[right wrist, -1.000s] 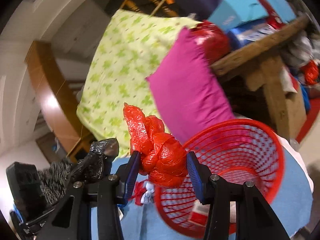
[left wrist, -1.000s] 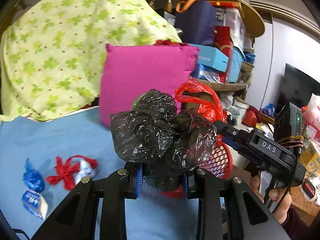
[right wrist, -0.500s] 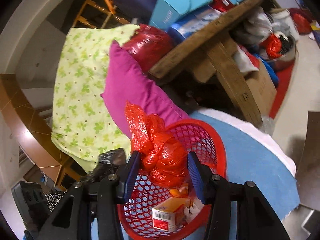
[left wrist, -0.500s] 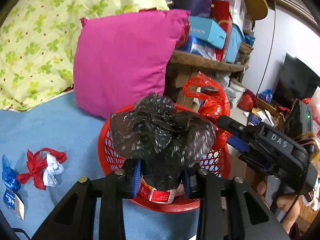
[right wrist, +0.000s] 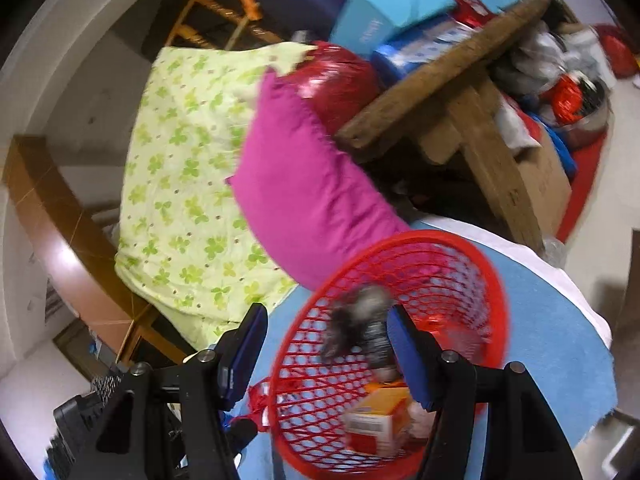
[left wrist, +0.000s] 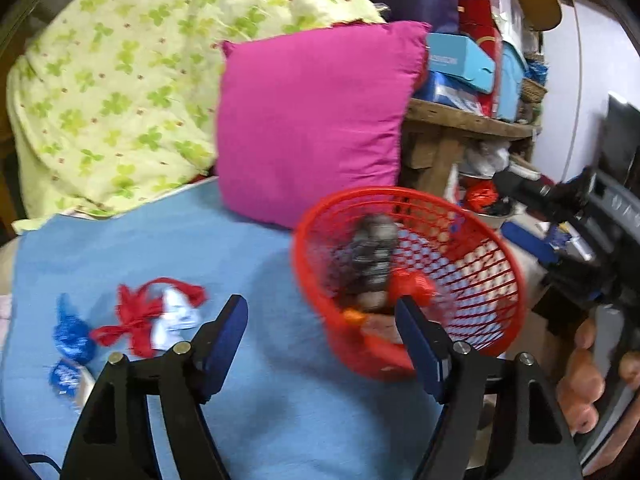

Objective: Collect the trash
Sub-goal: 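Carry the black and red bags over the wastebasket with both grippers, then move both grippers back toward the toothpaste box and white mask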

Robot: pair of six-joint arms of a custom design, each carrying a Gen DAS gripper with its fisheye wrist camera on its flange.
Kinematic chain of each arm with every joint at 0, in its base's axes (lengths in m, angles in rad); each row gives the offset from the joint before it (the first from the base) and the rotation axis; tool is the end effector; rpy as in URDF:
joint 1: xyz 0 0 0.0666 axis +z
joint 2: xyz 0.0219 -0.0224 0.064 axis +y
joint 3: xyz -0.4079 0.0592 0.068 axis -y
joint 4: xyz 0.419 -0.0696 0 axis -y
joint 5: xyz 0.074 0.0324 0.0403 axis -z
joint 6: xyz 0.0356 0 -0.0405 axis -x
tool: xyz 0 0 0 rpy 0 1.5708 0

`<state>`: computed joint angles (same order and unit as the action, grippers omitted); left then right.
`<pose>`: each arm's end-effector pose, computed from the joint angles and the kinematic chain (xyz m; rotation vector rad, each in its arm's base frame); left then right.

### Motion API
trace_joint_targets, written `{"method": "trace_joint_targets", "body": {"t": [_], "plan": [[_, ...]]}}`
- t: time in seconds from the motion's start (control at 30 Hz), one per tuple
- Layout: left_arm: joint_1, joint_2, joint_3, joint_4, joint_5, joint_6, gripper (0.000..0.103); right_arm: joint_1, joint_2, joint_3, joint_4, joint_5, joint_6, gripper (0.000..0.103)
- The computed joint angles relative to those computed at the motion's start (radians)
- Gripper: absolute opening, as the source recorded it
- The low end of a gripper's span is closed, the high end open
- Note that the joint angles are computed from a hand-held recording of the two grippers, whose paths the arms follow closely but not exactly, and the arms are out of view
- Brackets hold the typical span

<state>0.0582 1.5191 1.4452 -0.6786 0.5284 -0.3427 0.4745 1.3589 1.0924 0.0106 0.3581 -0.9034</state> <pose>0.5630 0.0144 0.4388 0.5714 2.1565 -0.3961 0.4601 0.2218 0.4060 0.6430 1.7438 0.6463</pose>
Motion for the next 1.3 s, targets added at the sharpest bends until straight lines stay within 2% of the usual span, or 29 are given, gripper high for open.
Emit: {"method": "trace_joint_targets", "body": {"t": [0.3, 0.47, 0.77, 1.0, 1.17, 1.3], "plan": [[0.113, -0.004, -0.022, 0.091, -0.092, -0.008, 0.084, 0.110, 0.100, 0.121, 0.074, 0.036, 0.207, 0.067], [0.176, 0.014, -0.017, 0.133, -0.111, 0.003, 0.088, 0.150, 0.170, 0.203, 0.057, 0.022, 0.247, 0.068], [0.296, 0.107, 0.013, 0.173, -0.145, 0.017, 0.088, 0.207, 0.317, 0.383, -0.058, -0.008, 0.319, 0.068], [0.390, 0.216, 0.073, 0.173, -0.182, 0.079, 0.088, 0.217, 0.385, 0.463, -0.137, -0.041, 0.312, 0.068], [0.421, 0.271, 0.113, 0.145, -0.160, 0.137, 0.088, 0.221, 0.444, 0.537, -0.223, -0.056, 0.311, 0.068], [0.413, 0.282, 0.118, 0.136, -0.153, 0.117, 0.088, 0.220, 0.494, 0.601, -0.294, -0.073, 0.314, 0.068]]}}
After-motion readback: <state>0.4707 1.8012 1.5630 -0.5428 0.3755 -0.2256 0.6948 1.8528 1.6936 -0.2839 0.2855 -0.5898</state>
